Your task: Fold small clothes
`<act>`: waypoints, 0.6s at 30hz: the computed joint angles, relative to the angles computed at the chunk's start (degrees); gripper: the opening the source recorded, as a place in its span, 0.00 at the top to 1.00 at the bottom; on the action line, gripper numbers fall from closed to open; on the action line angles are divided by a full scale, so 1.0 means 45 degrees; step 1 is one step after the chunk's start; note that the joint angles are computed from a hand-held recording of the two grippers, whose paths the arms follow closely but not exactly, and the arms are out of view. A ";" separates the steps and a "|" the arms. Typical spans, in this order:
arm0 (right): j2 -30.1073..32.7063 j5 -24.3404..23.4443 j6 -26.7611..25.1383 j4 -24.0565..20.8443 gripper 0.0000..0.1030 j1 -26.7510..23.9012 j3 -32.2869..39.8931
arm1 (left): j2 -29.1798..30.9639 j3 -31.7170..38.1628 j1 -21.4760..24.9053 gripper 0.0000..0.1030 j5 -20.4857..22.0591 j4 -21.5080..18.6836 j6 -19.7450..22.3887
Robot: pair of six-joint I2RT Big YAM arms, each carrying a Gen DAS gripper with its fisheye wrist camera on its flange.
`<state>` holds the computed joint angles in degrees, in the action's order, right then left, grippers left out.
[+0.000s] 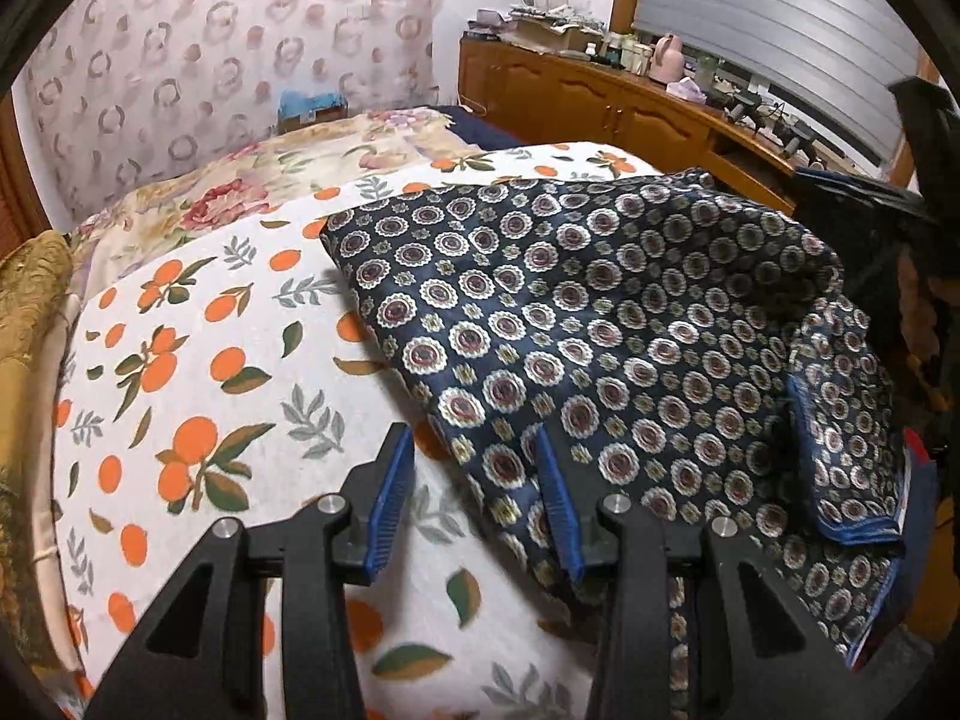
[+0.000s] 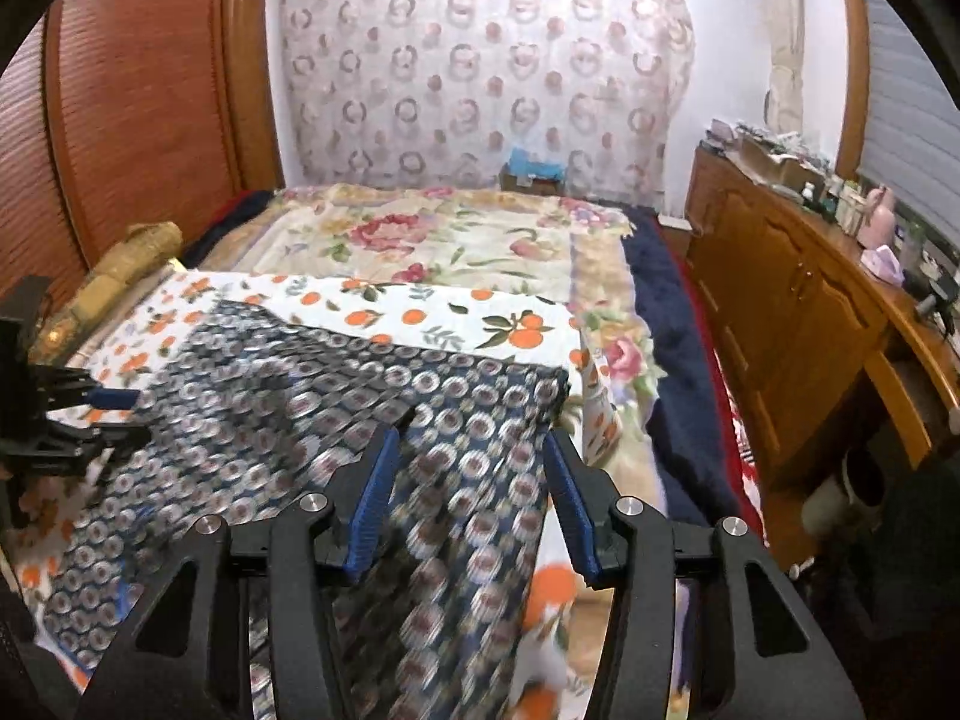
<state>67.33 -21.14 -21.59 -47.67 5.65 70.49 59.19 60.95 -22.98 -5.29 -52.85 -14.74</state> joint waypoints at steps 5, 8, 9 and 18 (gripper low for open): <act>0.1625 0.0460 -0.0637 -0.0515 0.51 0.0379 0.0935 | 0.0328 0.0041 0.0004 0.60 -0.0120 0.0163 0.0250; 0.2098 0.0206 -0.1109 -0.0977 0.51 0.0444 0.1187 | 0.0366 0.0023 -0.0083 0.59 -0.0263 0.0350 0.0354; 0.2170 0.0161 -0.1249 -0.1086 0.51 0.0499 0.1215 | 0.0325 -0.0065 -0.0083 0.58 -0.0298 0.0508 0.0359; 0.2531 -0.0221 -0.1803 -0.1608 0.51 0.1261 0.1450 | 0.0377 -0.0085 -0.0345 0.47 -0.0526 0.0614 0.0370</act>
<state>78.72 -22.14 -29.70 -54.90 11.33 77.01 60.89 60.57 -24.53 -7.66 -50.09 -13.08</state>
